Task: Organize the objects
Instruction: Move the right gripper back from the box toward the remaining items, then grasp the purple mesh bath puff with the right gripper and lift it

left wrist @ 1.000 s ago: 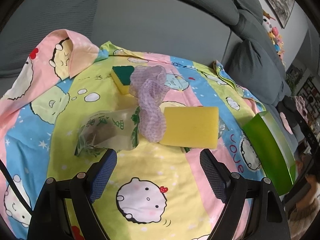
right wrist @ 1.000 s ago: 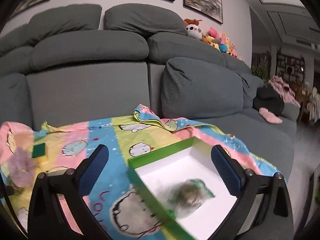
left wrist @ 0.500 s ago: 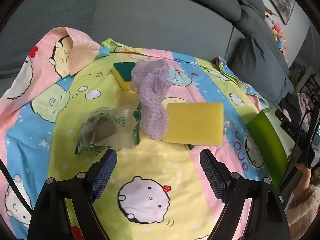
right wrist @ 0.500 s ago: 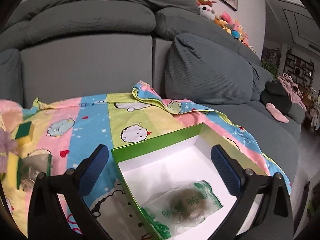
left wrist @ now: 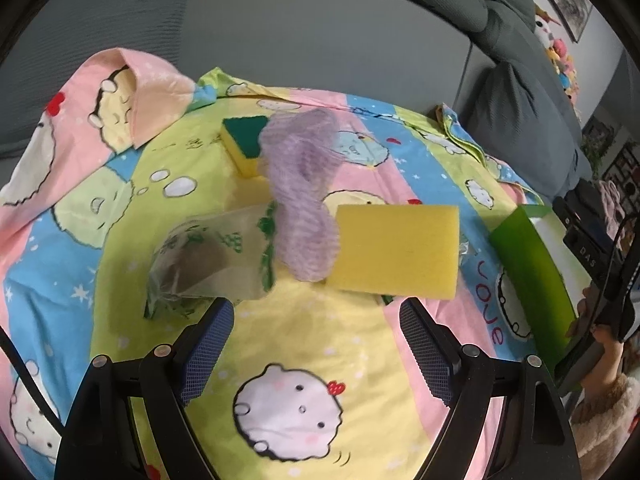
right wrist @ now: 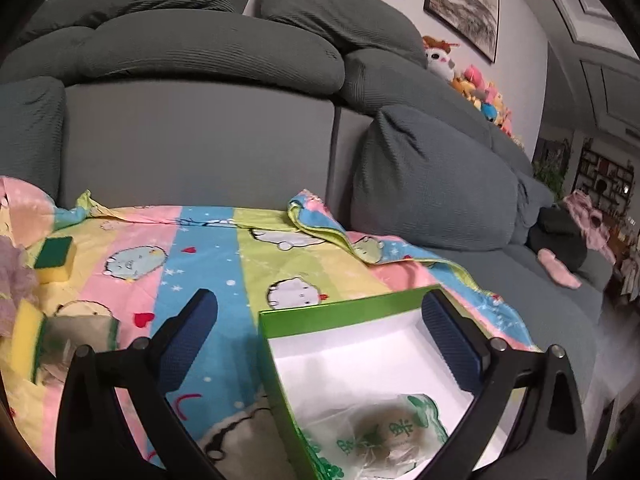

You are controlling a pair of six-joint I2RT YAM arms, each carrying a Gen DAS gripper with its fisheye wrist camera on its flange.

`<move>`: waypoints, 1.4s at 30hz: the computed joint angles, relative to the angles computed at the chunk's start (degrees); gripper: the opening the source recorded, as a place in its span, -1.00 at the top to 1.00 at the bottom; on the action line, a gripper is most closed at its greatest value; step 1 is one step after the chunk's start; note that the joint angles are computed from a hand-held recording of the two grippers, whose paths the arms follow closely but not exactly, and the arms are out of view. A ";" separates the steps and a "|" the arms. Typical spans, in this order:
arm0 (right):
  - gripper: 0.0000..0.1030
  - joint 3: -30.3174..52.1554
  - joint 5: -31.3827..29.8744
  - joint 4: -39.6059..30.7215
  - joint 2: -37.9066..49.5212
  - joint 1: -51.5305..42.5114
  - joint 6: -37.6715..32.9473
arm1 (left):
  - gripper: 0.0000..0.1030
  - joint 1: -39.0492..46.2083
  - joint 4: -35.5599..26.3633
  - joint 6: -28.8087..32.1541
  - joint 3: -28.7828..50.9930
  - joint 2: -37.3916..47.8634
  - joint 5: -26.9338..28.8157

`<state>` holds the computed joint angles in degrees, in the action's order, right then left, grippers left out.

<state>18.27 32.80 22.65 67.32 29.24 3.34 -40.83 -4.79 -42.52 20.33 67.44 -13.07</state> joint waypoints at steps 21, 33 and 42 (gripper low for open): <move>-0.99 2.06 2.59 -5.56 -6.76 11.40 10.88 | -0.66 2.81 0.73 -0.14 -1.05 -1.87 2.44; -0.99 10.22 -1.30 -17.19 -4.47 18.86 19.85 | -0.66 8.66 -2.11 -0.34 -4.61 -11.16 6.83; -0.99 18.69 -6.65 -22.63 3.73 21.08 27.64 | -0.66 13.02 -3.52 -0.28 -6.37 -16.10 11.13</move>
